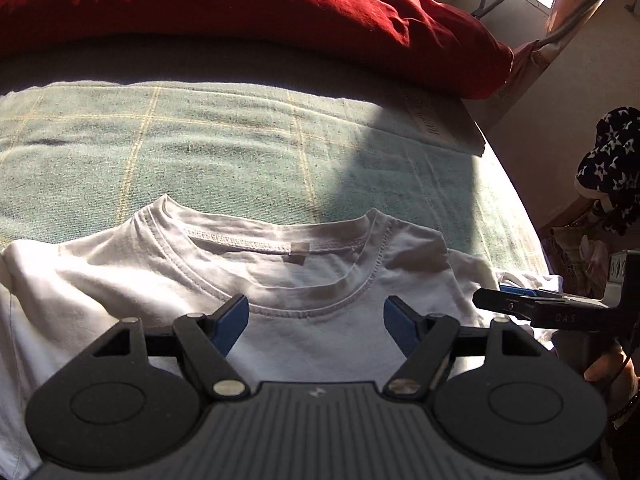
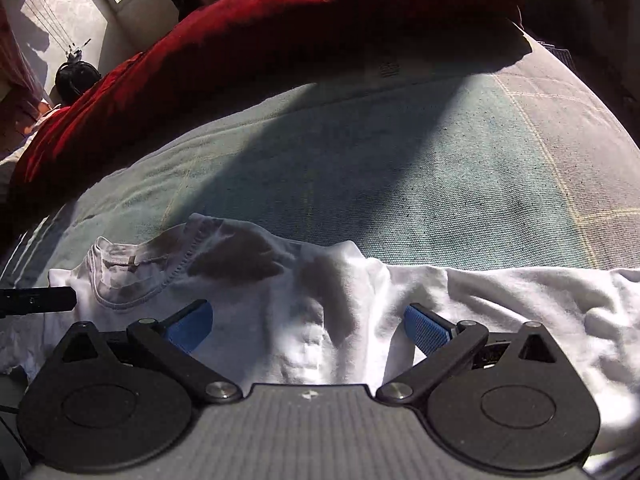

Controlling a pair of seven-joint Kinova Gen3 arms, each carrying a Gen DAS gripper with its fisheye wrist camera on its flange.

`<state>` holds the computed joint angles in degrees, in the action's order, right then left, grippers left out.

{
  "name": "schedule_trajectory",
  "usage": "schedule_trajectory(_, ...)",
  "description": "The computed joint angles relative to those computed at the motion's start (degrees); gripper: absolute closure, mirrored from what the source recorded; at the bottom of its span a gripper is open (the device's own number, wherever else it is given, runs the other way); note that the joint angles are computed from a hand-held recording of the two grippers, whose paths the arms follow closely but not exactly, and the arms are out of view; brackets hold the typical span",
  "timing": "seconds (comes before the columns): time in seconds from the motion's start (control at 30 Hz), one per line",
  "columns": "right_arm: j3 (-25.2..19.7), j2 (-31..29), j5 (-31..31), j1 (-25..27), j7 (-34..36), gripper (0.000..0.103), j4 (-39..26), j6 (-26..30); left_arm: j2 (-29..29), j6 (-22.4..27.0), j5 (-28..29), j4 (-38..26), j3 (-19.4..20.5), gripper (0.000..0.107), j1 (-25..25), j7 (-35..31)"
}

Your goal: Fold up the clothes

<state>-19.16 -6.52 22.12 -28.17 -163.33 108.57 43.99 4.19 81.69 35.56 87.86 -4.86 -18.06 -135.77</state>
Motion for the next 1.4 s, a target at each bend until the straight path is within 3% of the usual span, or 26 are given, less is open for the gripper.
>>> schedule_trajectory(0.07, -0.69, -0.29, 0.45, 2.41, 3.06, 0.0, 1.4, -0.96, 0.24, -0.72, -0.91, -0.09, 0.58, 0.033, 0.84, 0.46)
schedule_trajectory(0.17, -3.64, -0.06, 4.15, 6.05, 2.42, 0.0, 0.38, 4.13, 1.25, -0.37, -0.37, -1.02, 1.17, 0.034, 1.51, 1.33)
schedule_trajectory(0.23, -1.39, -0.84, 3.23, 4.95, 2.03, 0.0, -0.61, 6.93, 2.48, 1.22, 1.89, -2.22, 1.64, 0.034, 1.4, 1.54)
schedule_trajectory(0.33, 1.15, -4.09, 2.08, 2.72, 1.01, 0.0, -0.1, 6.19, 5.09, 5.04, 6.06, -4.38, 3.37, 0.034, 1.61, 0.96)
schedule_trajectory(0.5, -1.9, -6.28, -0.6, 3.92, 1.71, 0.0, -0.2, 5.84, 14.03, 12.62, 9.55, -9.1, 8.85, 0.033, 2.87, 4.07)
schedule_trajectory(0.6, -4.1, -6.42, -1.75, 4.3, -0.99, 0.0, 0.22, 6.6, 18.57, 12.26, 7.12, -10.85, 13.52, 0.033, 3.72, 7.73)
schedule_trajectory(0.67, -5.41, -6.59, -2.37, 4.2, -3.6, 0.0, 0.89, 6.91, 18.25, 7.95, 6.37, -9.79, 11.84, 0.036, 6.55, 7.49)
schedule_trajectory(0.73, -7.05, -6.95, -2.52, 3.93, -6.72, 0.0, 1.38, 7.99, 16.15, 3.29, 8.34, -8.69, 7.43, 0.036, 9.23, 8.15)
schedule_trajectory(0.8, -8.76, -7.52, -1.7, 3.29, -8.42, 0.0, 1.29, 9.85, 14.26, 0.52, 9.55, -7.48, 6.04, 0.036, 9.65, 9.55)
schedule_trajectory(0.9, -11.27, -9.18, -0.57, 2.82, -11.4, 0.0, 0.52, 14.4, 12.28, 0.89, 9.26, -6.6, 9.76, 0.034, 6.08, 8.62)
schedule_trajectory(1.03, -13.24, -13.49, -0.41, 4.64, -15.77, 0.0, 0.57, 20.37, 8.75, 2.58, 5.67, -4.44, 9.88, 0.032, 6.5, 3.4)
schedule_trajectory(1.23, -10.76, -21.85, -3.72, 10.29, -18.65, 0.0, 8.27, 17.44, 4.23, -0.57, 0.21, 1.74, 7.61, 0.032, 10.1, 2.48)
schedule_trajectory(1.4, -10.85, -23.07, -8.99, 14.06, -16.92, 0.0, 8.2, 22.06, 2.45, -2.52, -2.6, 2.09, 7.04, 0.031, 12.38, 6.77)
